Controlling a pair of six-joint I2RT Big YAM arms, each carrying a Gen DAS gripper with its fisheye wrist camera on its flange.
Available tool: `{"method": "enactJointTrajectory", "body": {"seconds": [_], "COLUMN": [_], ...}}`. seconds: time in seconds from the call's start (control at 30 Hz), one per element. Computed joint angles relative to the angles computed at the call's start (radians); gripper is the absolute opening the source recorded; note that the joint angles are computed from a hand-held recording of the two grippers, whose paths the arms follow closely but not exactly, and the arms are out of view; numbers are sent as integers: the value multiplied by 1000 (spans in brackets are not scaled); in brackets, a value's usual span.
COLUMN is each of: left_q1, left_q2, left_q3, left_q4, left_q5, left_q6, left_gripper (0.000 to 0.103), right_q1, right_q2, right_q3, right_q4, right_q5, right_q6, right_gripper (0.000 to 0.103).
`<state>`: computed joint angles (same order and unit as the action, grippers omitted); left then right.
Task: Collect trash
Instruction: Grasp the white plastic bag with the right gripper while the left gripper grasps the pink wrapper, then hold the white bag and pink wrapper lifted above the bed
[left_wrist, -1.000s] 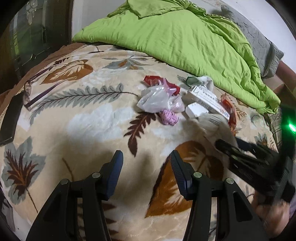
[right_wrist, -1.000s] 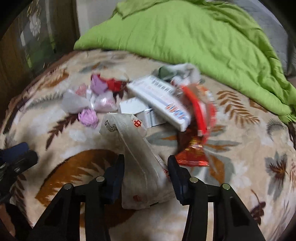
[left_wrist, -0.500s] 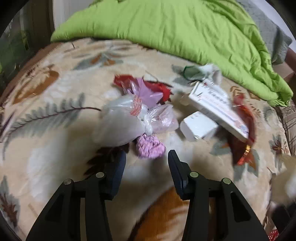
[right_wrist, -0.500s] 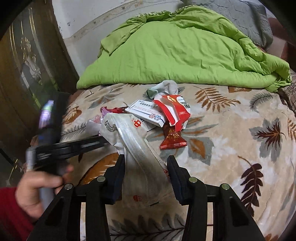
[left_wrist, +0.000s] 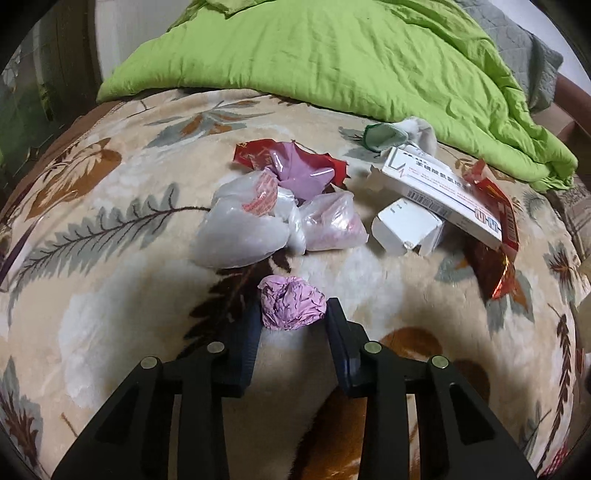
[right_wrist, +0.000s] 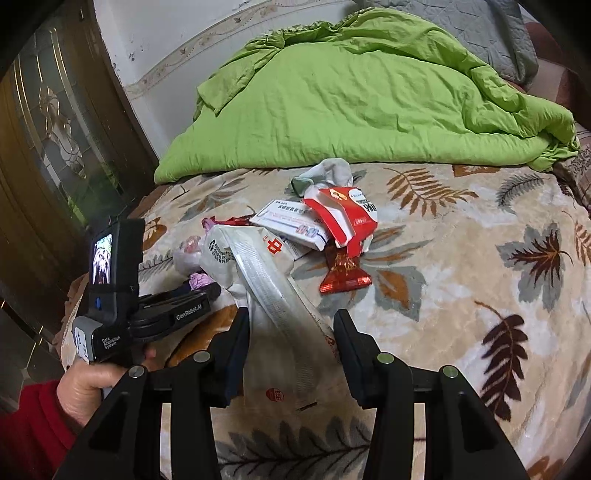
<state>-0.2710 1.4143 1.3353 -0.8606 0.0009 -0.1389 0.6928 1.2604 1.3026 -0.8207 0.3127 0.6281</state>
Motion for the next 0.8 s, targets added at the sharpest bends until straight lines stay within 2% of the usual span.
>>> {"method": "enactJointTrajectory", "body": {"seconds": [0.07, 0.17, 0.3, 0.4, 0.47, 0.53, 0.73, 0.8], "left_q1": [5, 4, -21, -18, -16, -14, -46, -52], "left_q2": [0, 5, 6, 4, -3, -14, -123, -173], "left_q3": [-4, 0, -1, -1, -8, -14, -76, -97], "left_q4": [8, 4, 5, 7, 16, 21, 70, 72], "left_q5": [13, 17, -45, -38, -41, -34, -59, -39], "left_q6": [1, 3, 49, 56, 55, 51, 51, 36], "left_gripper": [34, 34, 37, 37, 31, 30, 30, 30], "right_q1": [9, 23, 27, 22, 28, 34, 35, 43], "right_q2": [-3, 1, 5, 7, 13, 20, 0, -6], "right_q3": [-7, -4, 1, -1, 5, 13, -3, -3], "right_q4": [-7, -32, -47, -48, -56, -63, -66, -77], "right_q5": [-9, 28, 68, 68, 86, 109, 106, 133], "right_q6": [12, 12, 2, 14, 13, 5, 46, 46], "right_gripper": [50, 50, 50, 50, 50, 50, 50, 50]}}
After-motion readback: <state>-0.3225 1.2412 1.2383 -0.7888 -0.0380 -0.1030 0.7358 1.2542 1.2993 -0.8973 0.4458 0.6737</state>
